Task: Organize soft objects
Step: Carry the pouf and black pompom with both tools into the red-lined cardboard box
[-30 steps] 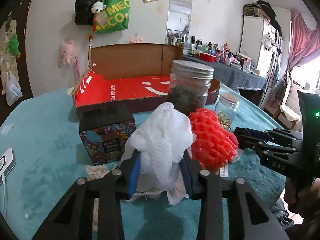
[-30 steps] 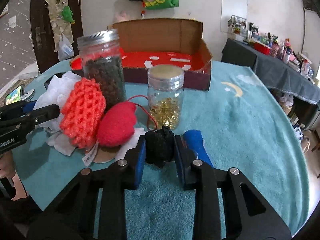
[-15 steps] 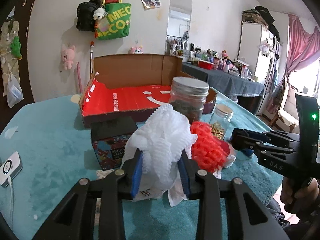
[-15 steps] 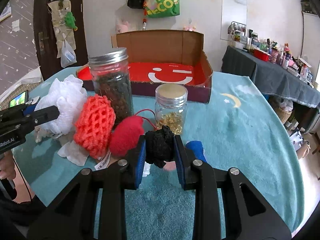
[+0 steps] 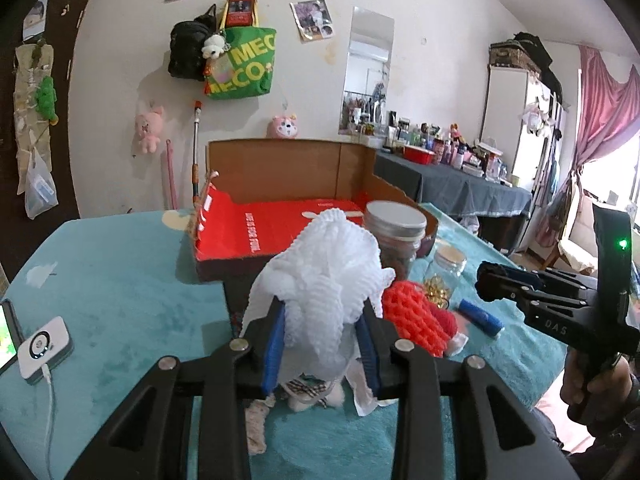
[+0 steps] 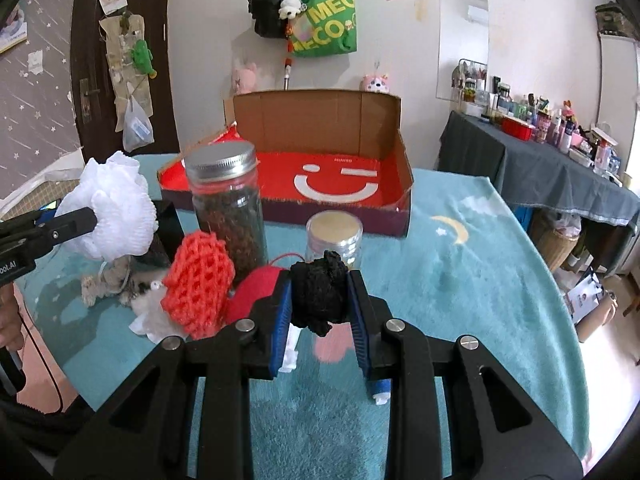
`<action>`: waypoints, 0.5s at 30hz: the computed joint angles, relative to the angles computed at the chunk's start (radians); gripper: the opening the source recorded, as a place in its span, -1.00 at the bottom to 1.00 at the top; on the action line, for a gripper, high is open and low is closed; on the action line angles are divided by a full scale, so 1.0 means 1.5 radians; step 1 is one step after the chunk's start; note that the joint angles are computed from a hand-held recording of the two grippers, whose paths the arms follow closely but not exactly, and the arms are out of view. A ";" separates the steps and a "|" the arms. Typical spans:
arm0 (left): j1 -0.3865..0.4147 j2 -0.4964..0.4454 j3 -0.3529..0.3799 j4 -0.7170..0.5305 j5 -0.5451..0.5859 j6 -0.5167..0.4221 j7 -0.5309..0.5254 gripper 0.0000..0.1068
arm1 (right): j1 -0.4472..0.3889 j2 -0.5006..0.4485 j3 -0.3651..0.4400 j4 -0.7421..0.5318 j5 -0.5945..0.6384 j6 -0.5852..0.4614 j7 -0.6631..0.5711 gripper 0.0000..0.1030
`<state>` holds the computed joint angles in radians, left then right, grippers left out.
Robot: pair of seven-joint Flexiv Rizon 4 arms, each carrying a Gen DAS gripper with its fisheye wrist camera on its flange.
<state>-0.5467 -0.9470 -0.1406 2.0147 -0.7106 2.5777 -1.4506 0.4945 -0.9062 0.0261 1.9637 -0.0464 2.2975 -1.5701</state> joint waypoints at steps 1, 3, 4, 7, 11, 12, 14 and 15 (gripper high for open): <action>0.001 0.004 0.001 0.003 0.000 0.003 -0.002 -0.35 | 0.000 0.002 0.000 0.000 0.000 0.004 -0.001 -0.50; 0.002 0.010 0.004 0.009 -0.002 0.011 -0.003 -0.35 | -0.006 0.007 0.002 -0.002 -0.006 0.006 -0.001 -0.50; 0.003 0.013 0.004 0.011 -0.002 0.012 -0.002 -0.35 | -0.009 0.009 0.004 -0.003 -0.009 0.007 0.000 -0.50; 0.013 0.025 0.006 0.014 0.004 0.013 -0.003 -0.35 | -0.019 0.015 0.007 -0.011 -0.025 0.003 0.002 -0.50; 0.034 0.043 0.010 0.009 0.028 -0.005 0.005 -0.35 | -0.032 0.021 0.010 -0.031 -0.052 -0.010 0.005 -0.50; 0.042 0.047 0.010 0.007 0.039 -0.014 0.007 -0.35 | -0.040 0.023 0.014 -0.039 -0.067 -0.018 0.008 -0.50; 0.055 0.056 0.014 -0.002 0.060 -0.039 0.016 -0.35 | -0.055 0.023 0.021 -0.057 -0.097 -0.036 0.015 -0.50; 0.062 0.061 0.016 -0.007 0.071 -0.054 0.021 -0.35 | -0.065 0.024 0.027 -0.067 -0.118 -0.048 0.020 -0.50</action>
